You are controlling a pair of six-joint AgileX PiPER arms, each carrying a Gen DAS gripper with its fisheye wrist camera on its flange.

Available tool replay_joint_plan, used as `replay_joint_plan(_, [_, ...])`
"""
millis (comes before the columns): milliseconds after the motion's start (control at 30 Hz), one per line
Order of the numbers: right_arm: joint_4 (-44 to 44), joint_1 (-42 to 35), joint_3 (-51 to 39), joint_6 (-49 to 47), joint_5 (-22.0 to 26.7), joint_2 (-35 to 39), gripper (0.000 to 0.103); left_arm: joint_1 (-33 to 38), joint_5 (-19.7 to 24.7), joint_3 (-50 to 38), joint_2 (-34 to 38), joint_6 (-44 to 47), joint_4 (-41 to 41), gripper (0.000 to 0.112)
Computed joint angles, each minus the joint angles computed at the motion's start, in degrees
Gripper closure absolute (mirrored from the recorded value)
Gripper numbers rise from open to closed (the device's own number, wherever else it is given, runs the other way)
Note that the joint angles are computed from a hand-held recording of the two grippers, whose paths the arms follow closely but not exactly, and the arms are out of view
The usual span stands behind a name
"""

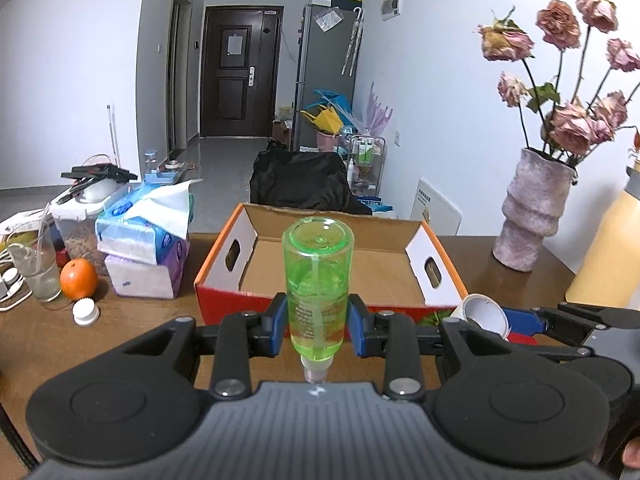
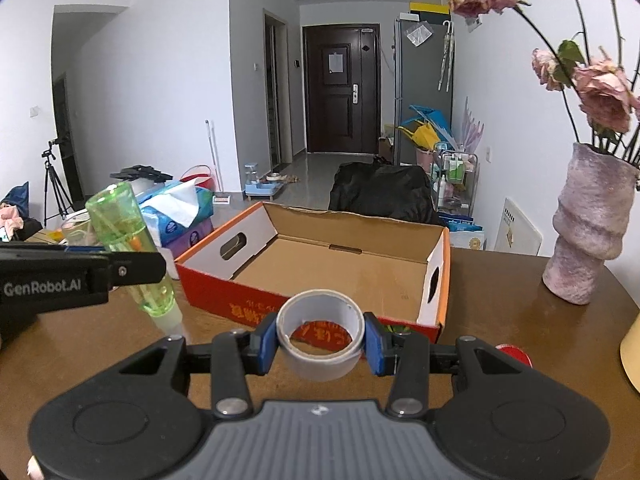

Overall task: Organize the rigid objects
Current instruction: 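Carry the green bottle and tape roll over the cardboard box and release both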

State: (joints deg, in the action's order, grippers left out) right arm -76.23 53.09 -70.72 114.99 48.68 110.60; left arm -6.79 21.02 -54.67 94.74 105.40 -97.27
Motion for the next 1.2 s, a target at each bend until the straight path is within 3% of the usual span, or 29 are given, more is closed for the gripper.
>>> replay_joint_plan(267, [1.8,-5.8,-7.4,-7.0,-3.5,4.7,0.06,-2.8,-4.4,-9.8,6.7,-7.2,5.5,0.08])
replay_joint_plan(733, [10.2,-13.9,-22.1,-19.7,-4.0,13.3,0.06,-7.8,-9.2,-29.6,19.9,-37.0,32.3,0.08])
replay_joint_plan(967, [15.7,-17.1,-28.0,-25.5,-3.9,16.8,0.061,-10.3,-8.7,-40.5,27.9,-68.6,62.5,0.08])
replay_joint_plan(1200, [22.6,-20.4,-36.5,-32.9,-3.4,23.3,0.061,-12.3,-5.0,-51.8,35.9,-94.9,86.9,0.08])
